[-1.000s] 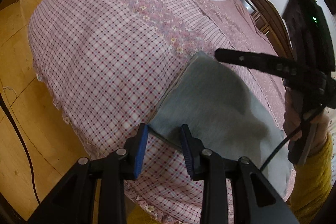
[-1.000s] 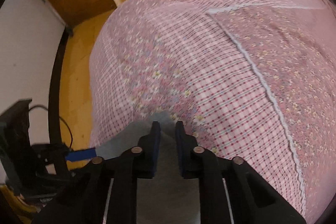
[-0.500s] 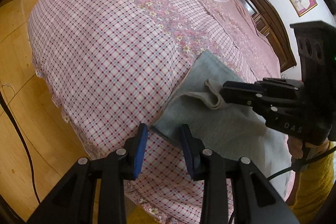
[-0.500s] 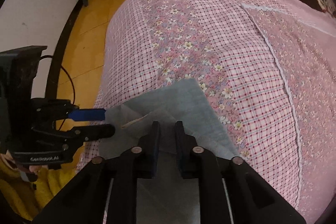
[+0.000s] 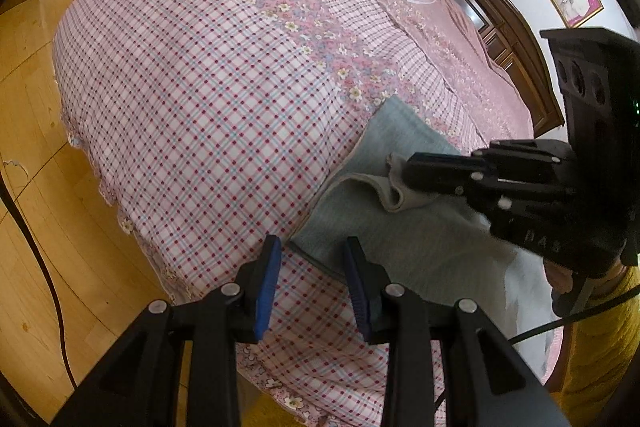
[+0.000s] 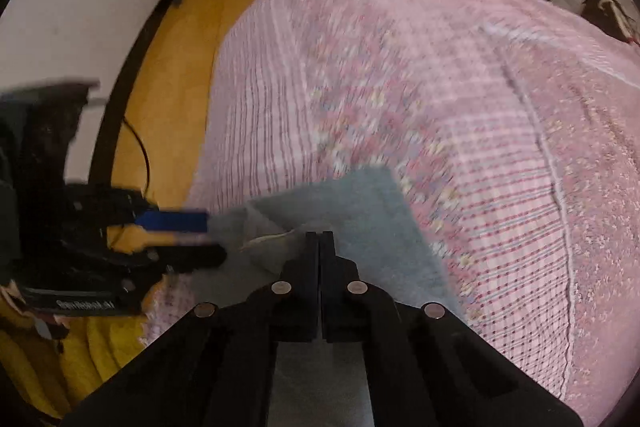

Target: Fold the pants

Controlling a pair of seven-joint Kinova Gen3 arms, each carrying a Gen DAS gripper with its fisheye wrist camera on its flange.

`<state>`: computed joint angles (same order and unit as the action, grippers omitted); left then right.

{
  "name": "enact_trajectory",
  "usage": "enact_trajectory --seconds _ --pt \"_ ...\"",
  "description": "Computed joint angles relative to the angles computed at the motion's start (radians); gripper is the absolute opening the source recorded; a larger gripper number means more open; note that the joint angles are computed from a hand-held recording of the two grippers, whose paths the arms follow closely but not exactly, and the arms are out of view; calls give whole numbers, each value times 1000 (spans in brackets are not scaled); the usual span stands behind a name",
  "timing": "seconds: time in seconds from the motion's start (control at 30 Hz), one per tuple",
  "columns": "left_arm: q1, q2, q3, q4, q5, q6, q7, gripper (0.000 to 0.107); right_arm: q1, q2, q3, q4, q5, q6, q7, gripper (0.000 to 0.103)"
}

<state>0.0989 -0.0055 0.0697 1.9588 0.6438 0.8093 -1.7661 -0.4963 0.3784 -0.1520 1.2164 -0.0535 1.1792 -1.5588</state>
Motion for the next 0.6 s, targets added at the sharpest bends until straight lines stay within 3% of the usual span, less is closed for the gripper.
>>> enact_trajectory --seconds 0.17,0.33,0.47,0.6 --pt "-13 -11 -14 9 22 6 -30 33 -6 -20 23 24 43 -117 -69 1" --pt "-28 -15 -25 11 38 22 -54 33 40 54 1 -60 -16 -31 1 2" --pt "-31 -20 -27 16 39 25 -62 33 28 101 -5 -119 -33 78 36 31" --pt "-33 -17 -26 18 45 24 -64 33 -18 98 1 -96 17 84 83 34"
